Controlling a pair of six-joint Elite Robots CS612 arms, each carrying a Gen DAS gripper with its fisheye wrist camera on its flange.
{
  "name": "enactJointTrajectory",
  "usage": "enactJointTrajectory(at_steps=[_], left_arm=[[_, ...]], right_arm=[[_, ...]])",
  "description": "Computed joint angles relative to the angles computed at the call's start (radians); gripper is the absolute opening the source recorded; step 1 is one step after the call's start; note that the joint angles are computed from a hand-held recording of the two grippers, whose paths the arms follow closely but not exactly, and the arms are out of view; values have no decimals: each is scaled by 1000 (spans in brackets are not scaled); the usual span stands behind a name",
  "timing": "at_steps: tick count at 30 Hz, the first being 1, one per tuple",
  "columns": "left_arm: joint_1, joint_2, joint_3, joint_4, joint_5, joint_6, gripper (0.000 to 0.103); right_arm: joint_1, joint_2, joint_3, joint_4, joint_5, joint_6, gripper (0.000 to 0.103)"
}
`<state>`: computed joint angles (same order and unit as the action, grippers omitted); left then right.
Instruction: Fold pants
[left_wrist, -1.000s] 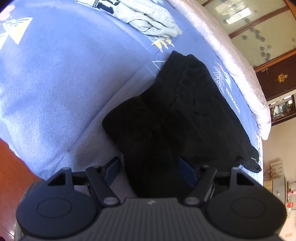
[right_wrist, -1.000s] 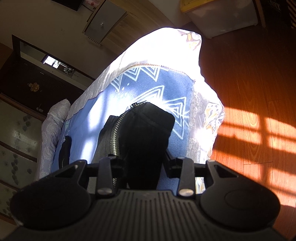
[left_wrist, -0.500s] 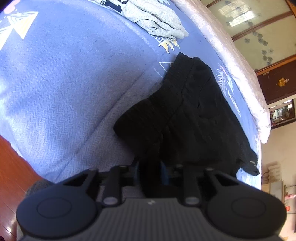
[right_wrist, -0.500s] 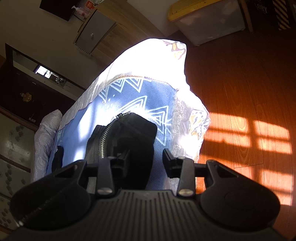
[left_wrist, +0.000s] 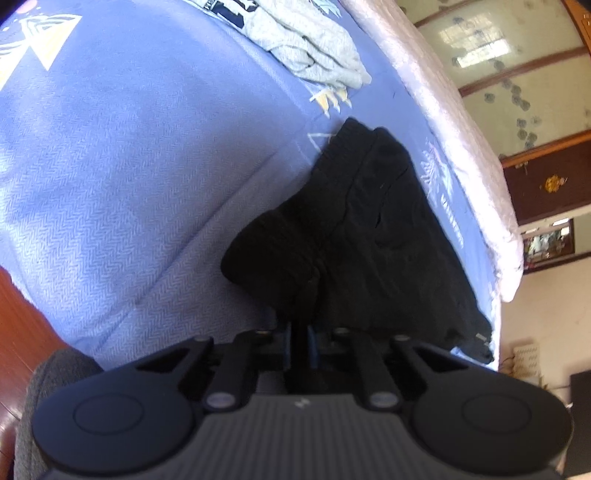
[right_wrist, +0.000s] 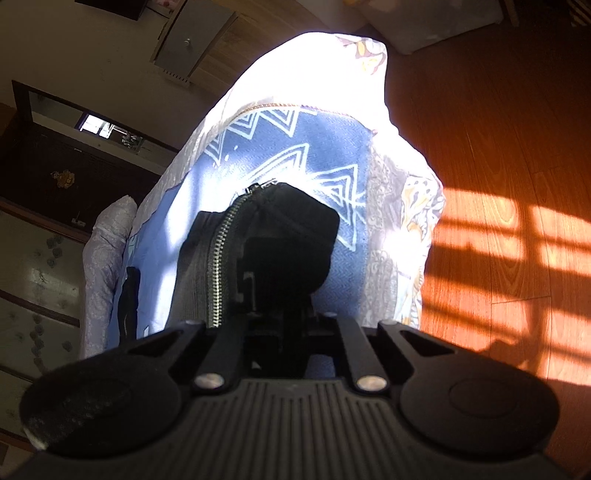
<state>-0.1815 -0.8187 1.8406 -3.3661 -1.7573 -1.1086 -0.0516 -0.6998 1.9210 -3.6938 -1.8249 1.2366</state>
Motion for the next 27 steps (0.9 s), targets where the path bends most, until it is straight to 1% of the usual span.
enactJointTrajectory(at_steps=[2,6,10,13,15,19,24,27], left_arm=[[5,-4,1,-28,-9,-15,8],[20,-1,-19,-77,-24,-59,7],[34,18,-78,-82,-29,-78,7],[47,42,-147,-70,-40,-100,7],[52,63,-203,-58,-34,-97,7],[54,116,-326,-2,-4,-89,7],[59,204,-490,112,9,-101,7],[63,252,-570,157,20,-110,7]], right_arm=[[9,-17,1,-32,-34,-44,10],[11,-37,-21,-114,-33,-110,10],[18,-35,-102,-92,-23,-222,10],[16,-10,-198,-25,-1,-242,10],[18,16,-277,20,7,-259,10],[28,89,-465,149,3,-314,10],[34,219,-740,353,23,-336,10],[38,305,-911,457,27,-354,10]])
